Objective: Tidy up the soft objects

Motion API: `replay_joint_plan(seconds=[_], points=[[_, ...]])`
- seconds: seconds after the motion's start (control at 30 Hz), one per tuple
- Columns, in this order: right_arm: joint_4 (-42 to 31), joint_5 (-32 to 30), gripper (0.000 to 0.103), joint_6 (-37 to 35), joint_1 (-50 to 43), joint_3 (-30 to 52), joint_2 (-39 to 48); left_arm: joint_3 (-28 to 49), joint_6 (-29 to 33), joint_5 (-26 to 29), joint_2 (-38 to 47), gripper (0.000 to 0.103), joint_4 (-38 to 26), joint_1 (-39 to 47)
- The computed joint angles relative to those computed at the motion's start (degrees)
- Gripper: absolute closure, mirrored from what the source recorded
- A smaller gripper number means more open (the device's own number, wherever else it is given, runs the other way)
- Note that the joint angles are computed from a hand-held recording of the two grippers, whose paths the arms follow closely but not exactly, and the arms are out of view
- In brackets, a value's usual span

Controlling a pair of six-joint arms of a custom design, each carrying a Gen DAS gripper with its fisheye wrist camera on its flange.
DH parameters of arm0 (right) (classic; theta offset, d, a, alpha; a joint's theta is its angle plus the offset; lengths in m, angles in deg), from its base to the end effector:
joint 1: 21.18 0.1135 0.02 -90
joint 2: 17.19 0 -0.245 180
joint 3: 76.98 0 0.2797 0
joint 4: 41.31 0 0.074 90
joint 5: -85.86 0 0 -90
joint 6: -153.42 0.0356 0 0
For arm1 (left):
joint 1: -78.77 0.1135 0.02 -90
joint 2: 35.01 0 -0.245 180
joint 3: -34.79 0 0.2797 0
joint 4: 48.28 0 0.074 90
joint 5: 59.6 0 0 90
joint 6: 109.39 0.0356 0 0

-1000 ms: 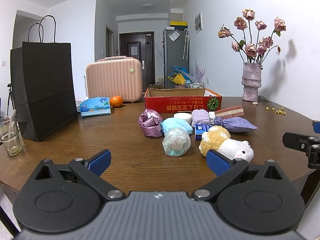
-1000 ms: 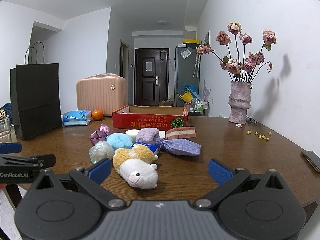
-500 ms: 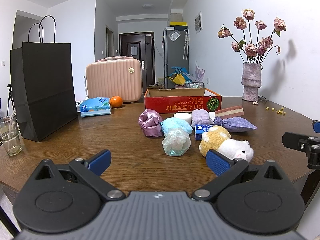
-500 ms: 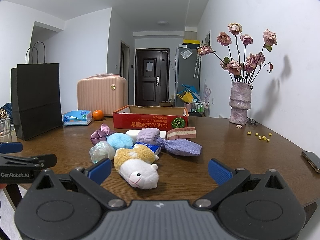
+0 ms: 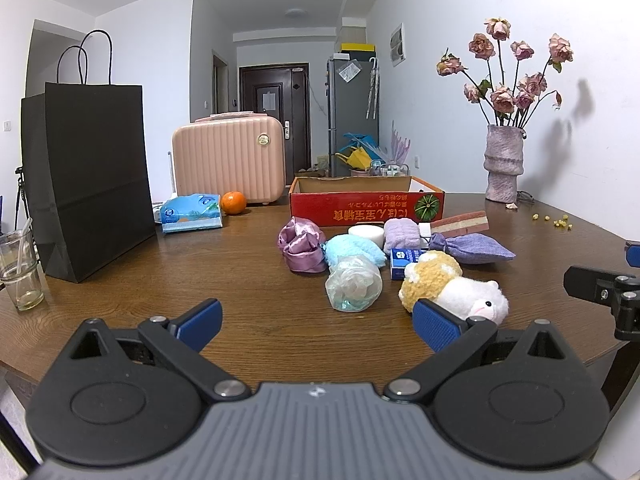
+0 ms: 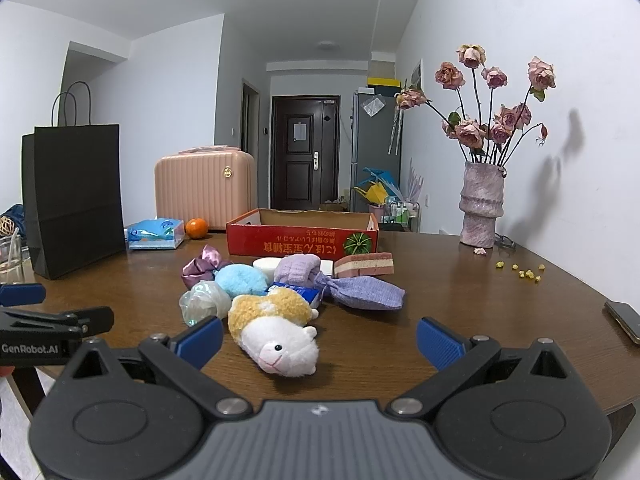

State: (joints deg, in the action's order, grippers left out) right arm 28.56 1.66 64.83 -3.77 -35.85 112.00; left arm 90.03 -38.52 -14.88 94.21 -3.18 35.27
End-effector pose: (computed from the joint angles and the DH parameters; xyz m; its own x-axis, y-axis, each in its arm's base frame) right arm 0.2761 0.0828 -0.0103 -0.3028 -0.0693 -0.9505 -0.1987 0.9800 -0.0082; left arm 0.2632 -0.2149 -0.0134 -0.3418 0.0065 -0.9397 -0.0836 0.9958 0.0373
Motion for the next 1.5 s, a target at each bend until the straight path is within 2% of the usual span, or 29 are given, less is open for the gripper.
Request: replay_joint_plan(seconds=[0.5,1.43,1.5], points=[[-4.0,-1.4,0.0,-0.9,-0.7,4.2,1.1,2.8,-0.1,1.9,1.6,0.0,-1.8,2.8],[-26.8,-5.1,0.001,-5.0,-0.7,26.6,8.6,13.7,-1.0,8.0,7.9,0.0,-11.0,10.5],[-29.7,-6.2,0.006,-5.4,-0.8,29.1,9.5,14.4,-0.9,8.1,8.3,0.0,-11.5,10.9]])
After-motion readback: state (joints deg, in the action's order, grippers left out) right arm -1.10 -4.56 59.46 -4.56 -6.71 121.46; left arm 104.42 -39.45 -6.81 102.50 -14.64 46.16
